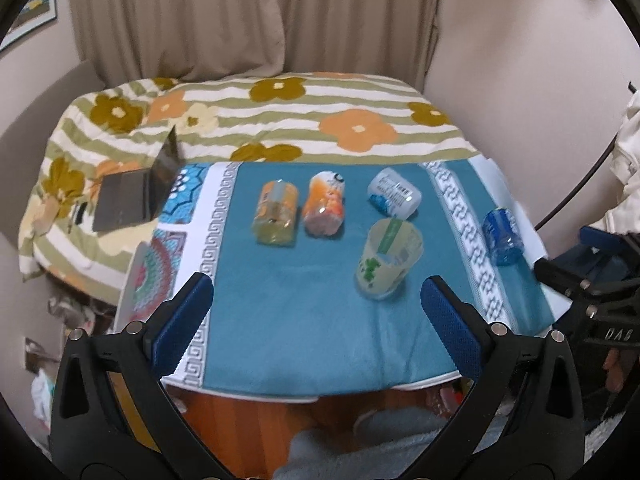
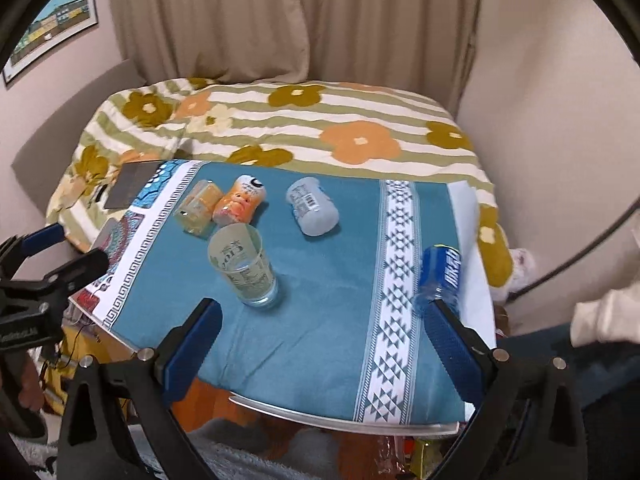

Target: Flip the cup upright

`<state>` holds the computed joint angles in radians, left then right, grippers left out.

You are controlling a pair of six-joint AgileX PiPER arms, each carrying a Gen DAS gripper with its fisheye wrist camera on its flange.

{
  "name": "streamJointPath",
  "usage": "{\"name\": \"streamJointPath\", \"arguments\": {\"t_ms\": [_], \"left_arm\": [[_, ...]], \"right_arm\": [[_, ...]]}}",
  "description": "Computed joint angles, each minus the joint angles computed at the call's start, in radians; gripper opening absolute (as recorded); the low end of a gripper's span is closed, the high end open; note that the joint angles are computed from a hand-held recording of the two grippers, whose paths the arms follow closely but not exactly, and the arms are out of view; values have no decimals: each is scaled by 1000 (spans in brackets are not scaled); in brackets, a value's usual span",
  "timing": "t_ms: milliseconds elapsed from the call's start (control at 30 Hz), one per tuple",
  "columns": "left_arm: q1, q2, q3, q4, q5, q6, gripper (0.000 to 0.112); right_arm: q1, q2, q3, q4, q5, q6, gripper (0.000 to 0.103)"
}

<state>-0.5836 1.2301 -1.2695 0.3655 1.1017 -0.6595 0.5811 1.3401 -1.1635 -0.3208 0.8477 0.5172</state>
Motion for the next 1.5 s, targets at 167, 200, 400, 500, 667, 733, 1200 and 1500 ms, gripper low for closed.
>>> {"name": "streamJointPath", "arguments": {"t_ms": [167,200,400,500,667,733,1200,1500], "left_arm": [[-6,-35,38,22,6,-12,103],[-7,-39,44,28,3,-14,103],[-7,-57,61,26,-11,-11,103],[-15,-52,56,34,-15,-13,103],[-19,-43,46,28,-21,-8,103],[-21,-39,42,29,-21,-8,103],[-37,-32,21,42,-8,-7,103],[-37,-31,16,45,-6,-8,103]], "right_arm": [[61,-13,10,-106,54,168,101],[70,-16,18,-118,56,195,101],[97,-27,36,-145,66,269,101],[108,-29,37,-158,71,290,101],[109,-34,38,-153,74,296,101],[110,-34,38,-156,74,299,101],[93,-54,50,-143,67,309,101],[90,-53,46,-135,63,300,101]]}}
